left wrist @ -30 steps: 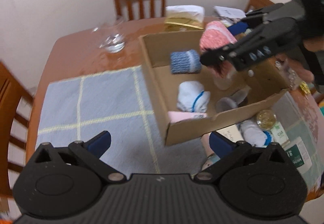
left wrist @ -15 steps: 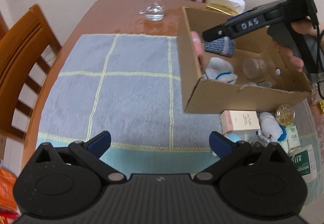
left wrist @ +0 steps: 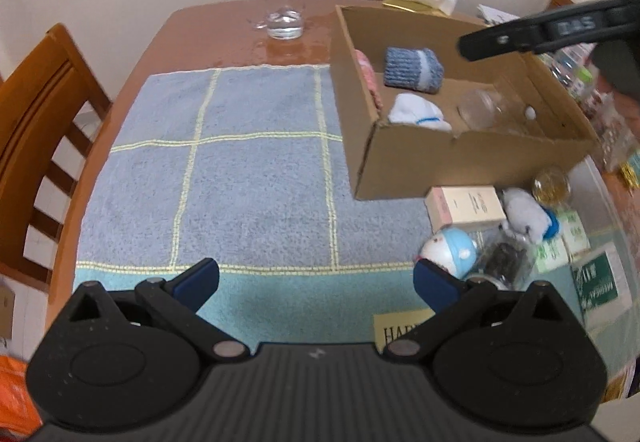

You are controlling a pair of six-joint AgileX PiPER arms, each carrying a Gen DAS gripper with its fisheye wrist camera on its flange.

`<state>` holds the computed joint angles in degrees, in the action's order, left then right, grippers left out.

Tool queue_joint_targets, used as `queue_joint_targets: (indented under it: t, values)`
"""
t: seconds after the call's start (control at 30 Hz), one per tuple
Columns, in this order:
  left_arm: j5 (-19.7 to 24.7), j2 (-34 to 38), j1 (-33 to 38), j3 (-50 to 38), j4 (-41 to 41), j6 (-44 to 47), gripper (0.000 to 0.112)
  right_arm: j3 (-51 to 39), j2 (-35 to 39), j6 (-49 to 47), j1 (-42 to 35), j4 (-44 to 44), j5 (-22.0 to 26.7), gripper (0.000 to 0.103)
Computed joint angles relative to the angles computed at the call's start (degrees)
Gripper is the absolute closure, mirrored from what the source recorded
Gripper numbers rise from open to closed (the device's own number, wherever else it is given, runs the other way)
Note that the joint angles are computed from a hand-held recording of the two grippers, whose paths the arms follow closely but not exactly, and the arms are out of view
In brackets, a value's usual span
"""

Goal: Organize objects
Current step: 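Carry the pink box and pink sock over the cardboard box and release both inside, then move both tools back toward the remaining items on the towel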

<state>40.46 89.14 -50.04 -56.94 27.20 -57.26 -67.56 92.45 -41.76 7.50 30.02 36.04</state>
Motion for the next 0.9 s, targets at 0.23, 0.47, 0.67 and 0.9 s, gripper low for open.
queue_joint_targets:
  t: [0.23,0.47,0.67,0.9]
  values:
    - [-4.76,-0.64,0.82,2.02,-3.56,7.64,0.01,14.87,-13.64,14.94,-0.25,-10.25,-4.29,0.0]
    - [-7.51,1.14,-0.62,1.54,-4.29,8.94,0.01,27.92,-24.38,29.95,-2.42,-19.98,-4.98,0.0]
    - [-6.41,4.16,-3.91,-1.67,-1.82,3.62,0.01,37.06,-30.12,34.45,-4.92,-26.62,-6.19,0.0]
    - [1.02,11.14,-10.96,-8.57,5.6,-11.47,0.01,43.8,-33.46,12.64,-16.86,-16.07,-4.8,0.0]
